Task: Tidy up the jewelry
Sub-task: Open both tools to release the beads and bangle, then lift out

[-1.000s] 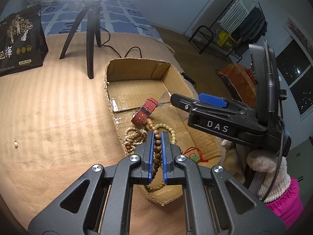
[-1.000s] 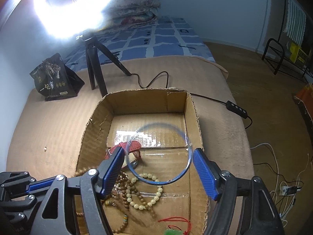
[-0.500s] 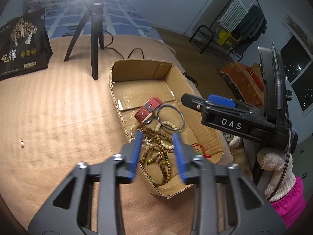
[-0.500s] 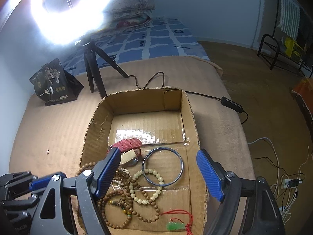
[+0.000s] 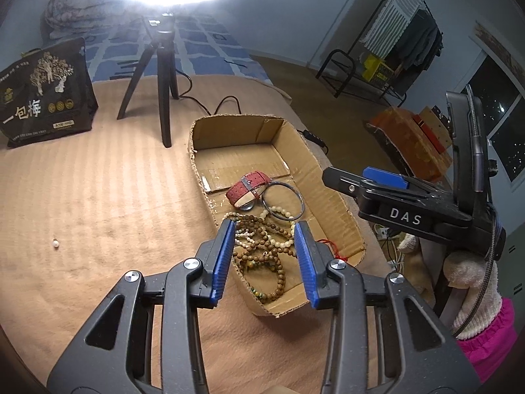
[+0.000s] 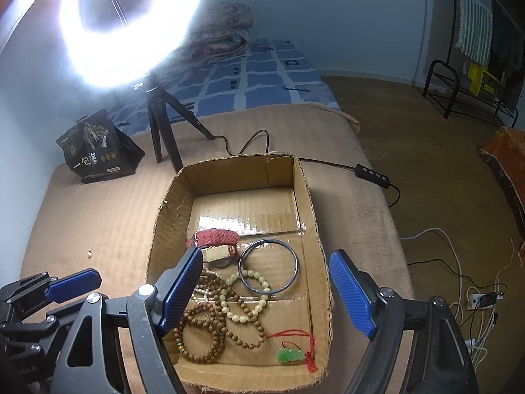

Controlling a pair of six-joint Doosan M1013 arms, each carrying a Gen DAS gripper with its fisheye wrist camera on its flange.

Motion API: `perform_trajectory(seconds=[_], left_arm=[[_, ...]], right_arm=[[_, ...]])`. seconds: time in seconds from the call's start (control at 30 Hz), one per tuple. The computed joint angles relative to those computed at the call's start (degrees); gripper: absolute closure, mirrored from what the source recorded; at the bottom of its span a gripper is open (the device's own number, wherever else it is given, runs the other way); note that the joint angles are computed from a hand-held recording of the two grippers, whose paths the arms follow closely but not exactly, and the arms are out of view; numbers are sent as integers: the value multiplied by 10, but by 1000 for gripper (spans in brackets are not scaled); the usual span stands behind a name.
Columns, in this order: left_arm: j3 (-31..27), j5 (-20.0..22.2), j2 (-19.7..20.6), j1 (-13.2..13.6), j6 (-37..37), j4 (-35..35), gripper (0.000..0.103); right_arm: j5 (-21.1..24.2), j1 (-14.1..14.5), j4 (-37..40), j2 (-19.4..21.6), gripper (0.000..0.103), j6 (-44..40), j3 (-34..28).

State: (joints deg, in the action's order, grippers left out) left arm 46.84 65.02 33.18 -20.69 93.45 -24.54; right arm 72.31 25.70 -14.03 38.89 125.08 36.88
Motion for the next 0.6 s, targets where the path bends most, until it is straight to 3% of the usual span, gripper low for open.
perform_trajectory(seconds=[0.6], left_arm=[[72,-49,-55,33,12,65,66]], right_arm=[[-13,40,-9,-17,16,0,5]])
